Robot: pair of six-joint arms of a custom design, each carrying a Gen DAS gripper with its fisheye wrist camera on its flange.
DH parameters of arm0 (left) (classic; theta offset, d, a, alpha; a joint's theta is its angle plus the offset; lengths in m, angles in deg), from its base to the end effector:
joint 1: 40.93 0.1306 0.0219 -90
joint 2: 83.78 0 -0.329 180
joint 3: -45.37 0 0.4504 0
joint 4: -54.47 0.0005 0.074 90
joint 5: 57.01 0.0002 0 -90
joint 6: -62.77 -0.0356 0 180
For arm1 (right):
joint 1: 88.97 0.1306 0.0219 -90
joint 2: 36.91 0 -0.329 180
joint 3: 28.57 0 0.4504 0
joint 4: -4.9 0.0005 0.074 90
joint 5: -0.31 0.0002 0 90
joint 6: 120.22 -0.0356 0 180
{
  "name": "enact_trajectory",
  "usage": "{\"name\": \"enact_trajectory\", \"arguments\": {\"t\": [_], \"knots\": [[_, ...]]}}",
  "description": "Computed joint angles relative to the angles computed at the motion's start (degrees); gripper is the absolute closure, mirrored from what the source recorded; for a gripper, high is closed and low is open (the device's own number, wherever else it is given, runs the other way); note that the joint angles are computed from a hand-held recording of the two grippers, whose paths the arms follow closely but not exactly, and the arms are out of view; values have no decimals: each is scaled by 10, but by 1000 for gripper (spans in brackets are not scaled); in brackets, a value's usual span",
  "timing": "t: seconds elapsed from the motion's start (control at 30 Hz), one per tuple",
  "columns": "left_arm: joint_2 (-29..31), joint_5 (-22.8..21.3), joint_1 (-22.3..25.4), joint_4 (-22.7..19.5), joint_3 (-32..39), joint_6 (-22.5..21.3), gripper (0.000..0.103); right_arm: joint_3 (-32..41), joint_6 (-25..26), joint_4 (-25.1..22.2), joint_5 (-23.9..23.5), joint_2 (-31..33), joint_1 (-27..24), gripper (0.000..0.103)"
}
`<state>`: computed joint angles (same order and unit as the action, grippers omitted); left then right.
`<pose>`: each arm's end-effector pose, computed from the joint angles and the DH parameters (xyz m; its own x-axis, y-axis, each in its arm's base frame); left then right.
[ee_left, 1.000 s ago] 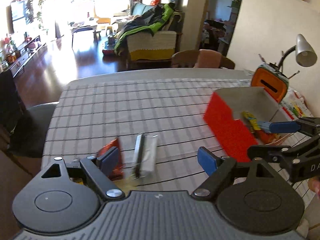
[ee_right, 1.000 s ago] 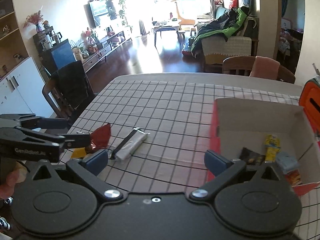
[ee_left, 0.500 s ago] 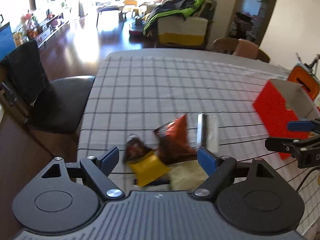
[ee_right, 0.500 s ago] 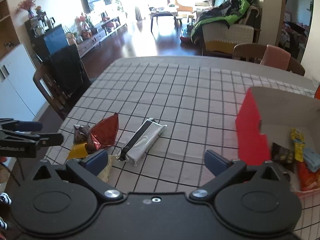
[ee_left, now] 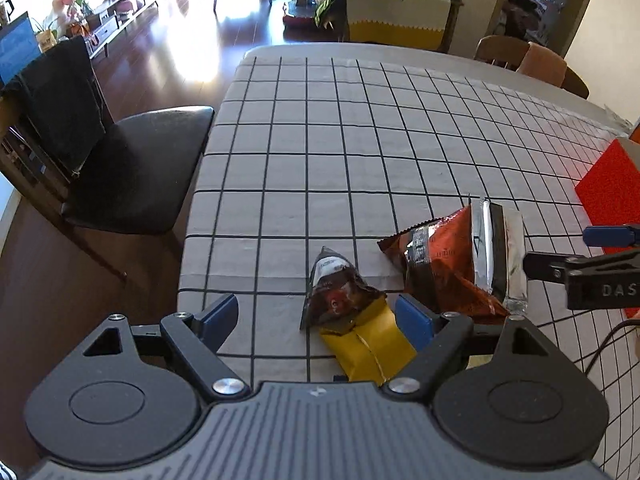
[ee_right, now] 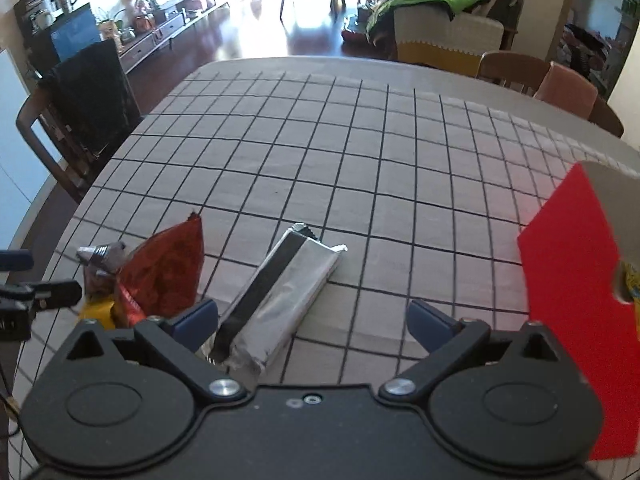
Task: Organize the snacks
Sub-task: 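Grasp the silver-black bar with the right tool while the left tool grasps the dark wrapped candy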
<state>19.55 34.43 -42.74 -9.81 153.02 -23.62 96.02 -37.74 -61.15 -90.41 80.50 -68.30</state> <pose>0.6012 -0.0204 0.3897 -0.8663 -0.0356 -0.4982 -0.0104 0.9985 -0.0532 0.6332 0.2388 0.3850 -0.8410 -0.1774 -0.5111 -0.2511 0.9648 0.0783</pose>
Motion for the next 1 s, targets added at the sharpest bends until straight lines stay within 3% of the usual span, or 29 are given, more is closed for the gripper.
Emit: {"name": "enact_trajectory", "arguments": {"t": [0.33, 0.43, 0.67, 0.73, 1.0], "knots": [[78, 16, 0, -49, 81, 1, 18, 105, -32, -57, 20, 92, 11, 13], [96, 20, 2, -67, 101, 15, 32, 115, -32, -66, 21, 102, 14, 21], [108, 44, 7, -74, 110, 25, 50, 127, -31, -76, 28, 114, 22, 43], [108, 51, 8, -72, 110, 24, 61, 117, -29, -68, 32, 109, 24, 45], [102, 51, 9, -72, 105, 31, 71, 37, -28, -29, 18, 52, 7, 61]]}}
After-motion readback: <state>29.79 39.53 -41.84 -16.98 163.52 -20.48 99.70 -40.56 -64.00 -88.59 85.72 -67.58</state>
